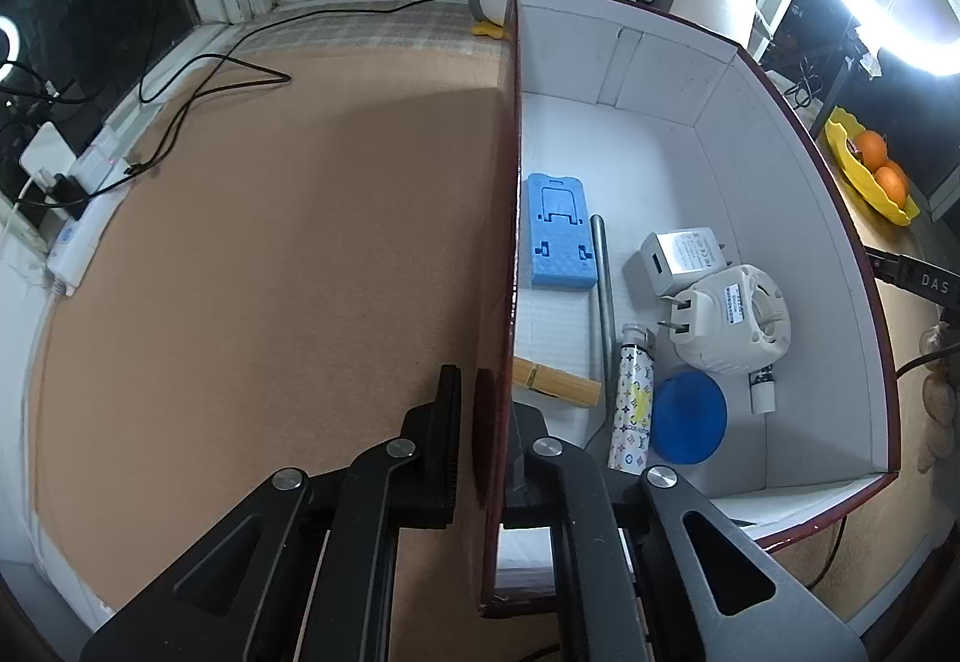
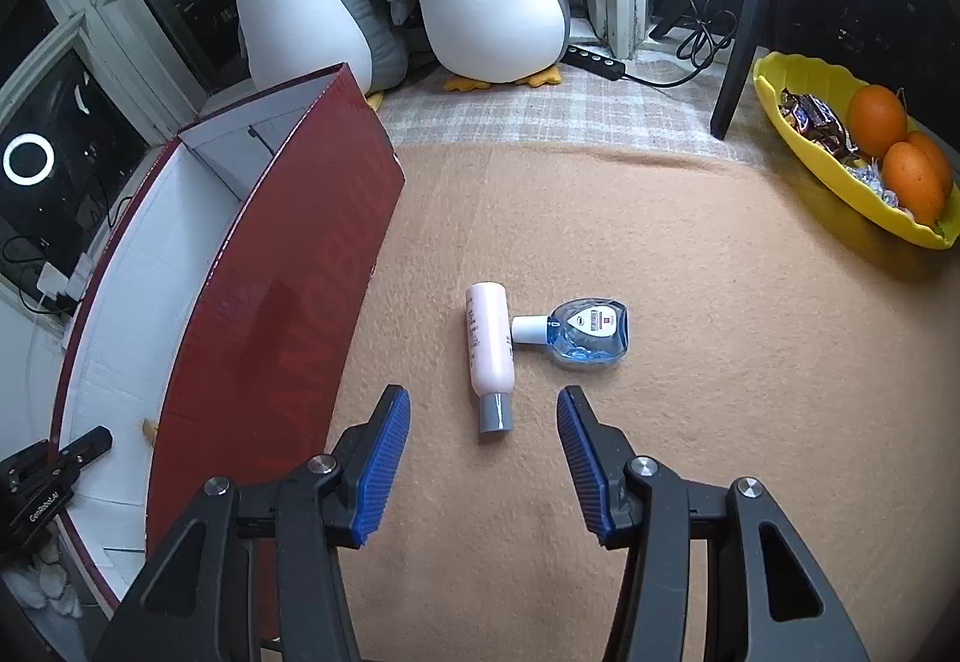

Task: Organize rigid objects
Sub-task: 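Move the right tool to the pink-white lotion bottle, then close the right tool on the lotion bottle cap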

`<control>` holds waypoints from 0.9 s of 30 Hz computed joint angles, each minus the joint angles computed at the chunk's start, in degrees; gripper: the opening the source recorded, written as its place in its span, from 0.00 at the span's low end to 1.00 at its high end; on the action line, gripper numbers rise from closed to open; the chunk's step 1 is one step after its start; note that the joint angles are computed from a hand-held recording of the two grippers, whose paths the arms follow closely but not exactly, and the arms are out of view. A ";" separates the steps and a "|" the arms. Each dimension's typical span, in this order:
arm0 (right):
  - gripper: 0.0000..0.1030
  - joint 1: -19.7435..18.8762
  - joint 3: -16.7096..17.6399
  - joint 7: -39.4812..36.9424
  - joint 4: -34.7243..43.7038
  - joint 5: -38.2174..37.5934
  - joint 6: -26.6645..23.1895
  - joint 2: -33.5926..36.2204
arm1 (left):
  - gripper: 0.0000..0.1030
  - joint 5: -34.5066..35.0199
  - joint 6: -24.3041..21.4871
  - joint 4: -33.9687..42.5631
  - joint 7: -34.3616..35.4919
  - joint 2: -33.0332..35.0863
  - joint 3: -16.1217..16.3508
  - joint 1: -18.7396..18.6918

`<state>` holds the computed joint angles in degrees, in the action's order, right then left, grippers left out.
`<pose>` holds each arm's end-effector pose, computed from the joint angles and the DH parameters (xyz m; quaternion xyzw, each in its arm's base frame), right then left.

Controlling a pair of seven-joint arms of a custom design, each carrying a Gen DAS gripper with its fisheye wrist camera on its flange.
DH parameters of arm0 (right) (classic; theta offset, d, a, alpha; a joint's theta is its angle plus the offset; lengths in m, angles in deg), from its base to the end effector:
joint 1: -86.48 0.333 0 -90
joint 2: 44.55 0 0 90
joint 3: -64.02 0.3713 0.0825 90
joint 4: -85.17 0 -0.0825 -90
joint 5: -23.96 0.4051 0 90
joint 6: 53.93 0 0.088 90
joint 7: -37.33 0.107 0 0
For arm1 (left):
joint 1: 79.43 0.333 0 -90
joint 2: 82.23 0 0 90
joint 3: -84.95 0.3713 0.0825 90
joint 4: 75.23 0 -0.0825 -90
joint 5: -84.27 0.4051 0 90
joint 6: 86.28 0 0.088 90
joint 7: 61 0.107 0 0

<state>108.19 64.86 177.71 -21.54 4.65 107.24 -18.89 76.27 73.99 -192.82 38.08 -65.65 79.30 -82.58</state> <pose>0.6564 0.2886 0.3666 -0.6121 0.7464 -0.1245 0.2296 0.6526 -0.0902 0.3852 -0.6231 0.7473 -0.1950 0.1236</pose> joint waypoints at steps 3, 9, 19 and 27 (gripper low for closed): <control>0.46 -0.44 0.43 -0.56 0.12 0.58 0.25 0.32 | 0.06 0.77 0.39 -0.19 -0.35 -0.22 0.35 -0.39; 0.46 -1.68 1.76 -3.09 0.87 2.69 -0.02 1.19 | 0.05 1.54 0.89 -0.34 -0.99 -0.61 0.54 -0.62; 0.38 -2.80 3.15 -8.99 7.18 6.94 -5.75 5.77 | 0.04 2.42 1.38 -0.81 -1.64 -1.09 0.69 -0.82; 0.31 -1.99 2.65 -11.44 12.36 7.49 -11.17 8.87 | 0.04 2.65 1.46 -0.95 -2.42 -1.18 0.80 -0.94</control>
<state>106.20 67.52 166.27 -9.17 12.14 96.08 -10.02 78.92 75.46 -193.77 35.66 -66.82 80.10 -83.52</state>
